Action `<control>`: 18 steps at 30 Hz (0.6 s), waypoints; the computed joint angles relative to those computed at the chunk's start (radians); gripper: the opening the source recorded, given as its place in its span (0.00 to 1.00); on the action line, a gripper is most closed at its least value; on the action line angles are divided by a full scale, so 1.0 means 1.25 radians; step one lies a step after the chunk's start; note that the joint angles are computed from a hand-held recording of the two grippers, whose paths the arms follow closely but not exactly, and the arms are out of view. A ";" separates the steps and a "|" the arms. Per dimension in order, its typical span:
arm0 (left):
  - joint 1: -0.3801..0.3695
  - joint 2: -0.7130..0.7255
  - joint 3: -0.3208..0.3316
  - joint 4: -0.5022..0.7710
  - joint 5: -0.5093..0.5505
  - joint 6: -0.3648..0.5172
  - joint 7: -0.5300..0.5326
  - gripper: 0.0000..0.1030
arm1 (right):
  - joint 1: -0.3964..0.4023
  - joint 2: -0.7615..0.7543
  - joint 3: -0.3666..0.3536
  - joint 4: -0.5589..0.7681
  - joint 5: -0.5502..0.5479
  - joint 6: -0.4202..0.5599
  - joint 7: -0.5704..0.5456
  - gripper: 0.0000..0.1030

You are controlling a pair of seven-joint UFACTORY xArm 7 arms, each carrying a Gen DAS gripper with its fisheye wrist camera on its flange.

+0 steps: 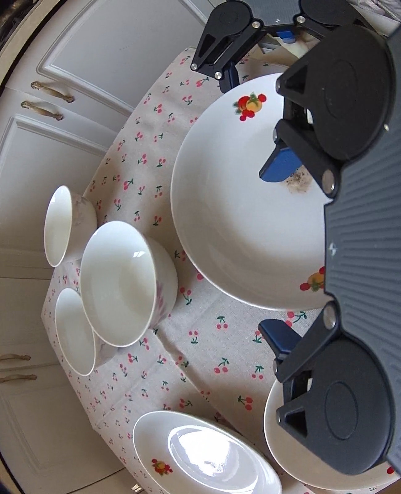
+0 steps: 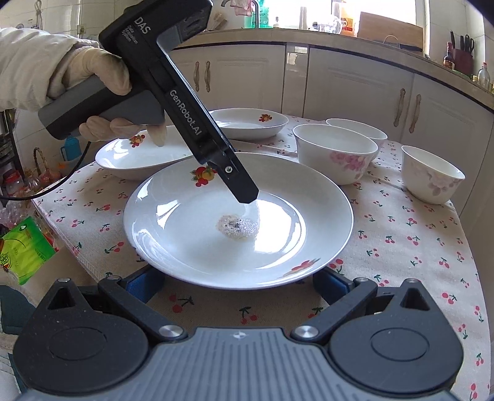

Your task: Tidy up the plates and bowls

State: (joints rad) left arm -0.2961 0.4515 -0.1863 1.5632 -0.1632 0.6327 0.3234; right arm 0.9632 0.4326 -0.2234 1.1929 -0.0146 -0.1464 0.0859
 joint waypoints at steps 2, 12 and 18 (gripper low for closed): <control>0.008 0.011 -0.007 0.019 -0.012 0.024 0.015 0.83 | -0.005 0.001 0.006 0.003 -0.001 0.001 -0.002 1.00; 0.017 0.050 -0.014 0.083 -0.047 0.093 0.052 0.81 | -0.027 0.001 0.026 0.014 -0.024 0.022 0.011 1.00; 0.015 0.052 -0.012 0.087 -0.055 0.095 0.062 0.80 | -0.049 -0.001 0.044 0.022 -0.054 0.038 0.029 1.00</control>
State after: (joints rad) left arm -0.2774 0.5170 -0.2014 1.6717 -0.2316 0.7518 0.4009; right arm 0.9021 0.4316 -0.1684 1.2208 -0.0815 -0.0984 0.1216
